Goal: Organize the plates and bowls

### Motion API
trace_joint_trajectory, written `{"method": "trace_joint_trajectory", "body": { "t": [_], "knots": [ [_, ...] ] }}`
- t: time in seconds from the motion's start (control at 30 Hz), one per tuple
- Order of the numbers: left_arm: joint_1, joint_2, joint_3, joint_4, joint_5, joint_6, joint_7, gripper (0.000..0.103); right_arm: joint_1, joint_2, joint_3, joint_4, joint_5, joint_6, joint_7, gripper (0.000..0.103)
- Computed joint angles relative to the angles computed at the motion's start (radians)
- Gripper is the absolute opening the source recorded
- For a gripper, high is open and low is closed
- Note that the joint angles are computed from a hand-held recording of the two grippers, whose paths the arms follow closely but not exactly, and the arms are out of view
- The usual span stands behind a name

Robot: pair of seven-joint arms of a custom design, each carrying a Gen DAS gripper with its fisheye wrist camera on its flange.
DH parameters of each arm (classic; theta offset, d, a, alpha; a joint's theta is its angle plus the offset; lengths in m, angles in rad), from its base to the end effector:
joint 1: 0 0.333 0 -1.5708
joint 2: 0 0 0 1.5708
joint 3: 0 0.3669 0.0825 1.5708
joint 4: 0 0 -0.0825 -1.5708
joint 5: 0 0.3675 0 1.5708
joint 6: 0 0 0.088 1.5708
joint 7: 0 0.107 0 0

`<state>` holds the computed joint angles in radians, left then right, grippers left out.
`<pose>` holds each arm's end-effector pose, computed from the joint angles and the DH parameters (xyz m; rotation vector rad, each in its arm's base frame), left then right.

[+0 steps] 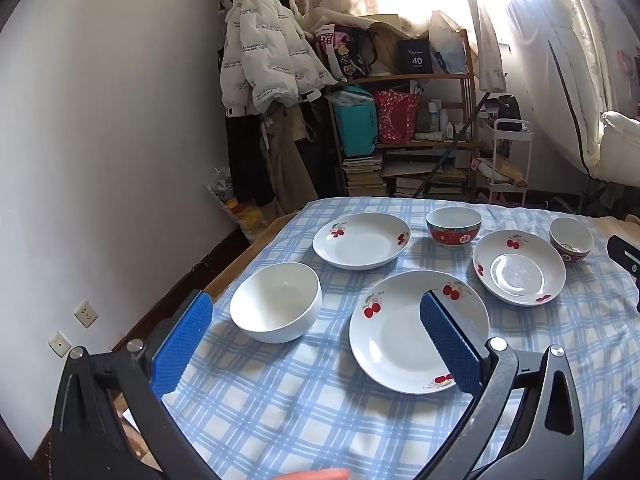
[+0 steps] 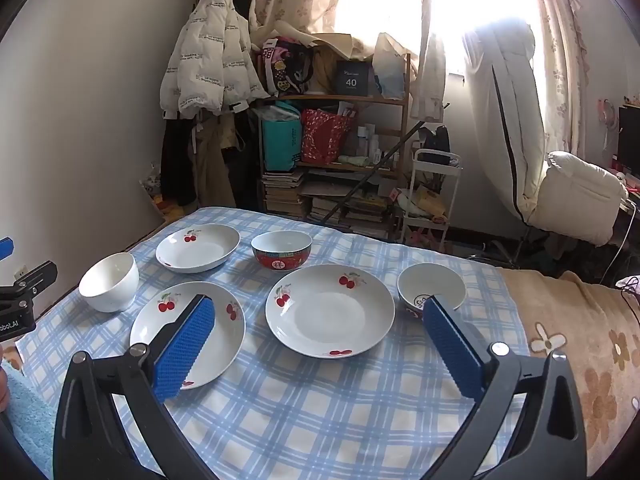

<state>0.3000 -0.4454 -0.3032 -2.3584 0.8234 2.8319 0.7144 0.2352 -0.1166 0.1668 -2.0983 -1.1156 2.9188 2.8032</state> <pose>0.4305 -0.0655 0.6287 -1.6160 1.4107 -0.5835 0.4678 0.2647 0.6095 -1.6688 1.4094 -0.8453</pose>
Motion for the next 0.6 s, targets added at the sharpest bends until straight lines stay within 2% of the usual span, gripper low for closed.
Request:
{"method": "trace_joint_trajectory", "body": {
  "t": [0.3,0.53,0.6],
  "knots": [
    [-0.014,-0.006,0.009,-0.007,0.001,0.006,-0.011,0.102,0.0,0.001,-0.001,0.0,-0.007,0.002,0.01,0.103],
    [0.004,-0.008,-0.009,-0.009,0.004,0.014,-0.028,0.102,0.001,0.002,-0.001,0.0,-0.005,0.001,0.009,0.103],
    [0.001,-0.007,0.004,-0.006,-0.002,0.017,-0.011,0.102,0.002,0.002,-0.001,0.0,-0.005,0.001,0.009,0.103]
  ]
}}
